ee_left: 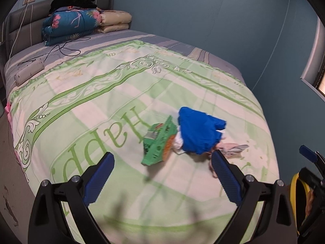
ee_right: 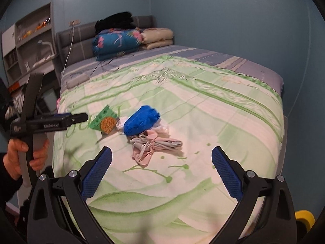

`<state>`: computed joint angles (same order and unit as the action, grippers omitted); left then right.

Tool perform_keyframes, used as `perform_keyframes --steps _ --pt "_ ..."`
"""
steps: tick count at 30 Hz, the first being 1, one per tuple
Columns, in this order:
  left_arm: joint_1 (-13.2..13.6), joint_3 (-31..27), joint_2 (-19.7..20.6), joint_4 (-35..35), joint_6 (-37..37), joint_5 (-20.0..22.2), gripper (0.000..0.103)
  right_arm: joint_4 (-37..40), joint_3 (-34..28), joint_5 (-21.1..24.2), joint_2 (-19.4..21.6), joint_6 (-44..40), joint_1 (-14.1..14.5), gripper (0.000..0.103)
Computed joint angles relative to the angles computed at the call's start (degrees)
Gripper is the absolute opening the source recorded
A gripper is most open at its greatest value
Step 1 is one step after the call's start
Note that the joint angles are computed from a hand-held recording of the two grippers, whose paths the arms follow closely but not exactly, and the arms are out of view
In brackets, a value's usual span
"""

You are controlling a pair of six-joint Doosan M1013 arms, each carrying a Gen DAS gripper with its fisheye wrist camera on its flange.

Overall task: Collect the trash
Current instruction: 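Move both grippers back toward the remaining trash on the bed, then grasp the green snack bag with the left gripper while the right grasps the grey-pink cloth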

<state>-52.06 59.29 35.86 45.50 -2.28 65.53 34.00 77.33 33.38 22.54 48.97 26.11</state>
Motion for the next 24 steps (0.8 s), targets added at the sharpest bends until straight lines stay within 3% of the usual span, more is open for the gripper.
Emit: perform_keyframes --steps 7,17,24 --pt "1.4 1.0 0.3 -1.7 -0.2 -1.9 0.093 -3.9 -3.0 4.1 3.6 2.4 2.0 0.094" --pt "3.0 0.8 1.0 -3.5 1.0 -3.9 0.092 -11.4 -9.4 10.2 9.0 13.1 3.9 0.094" --pt "3.8 0.7 1.5 -4.3 2.0 -4.7 0.092 -14.8 -13.1 13.8 11.7 19.4 4.5 0.083"
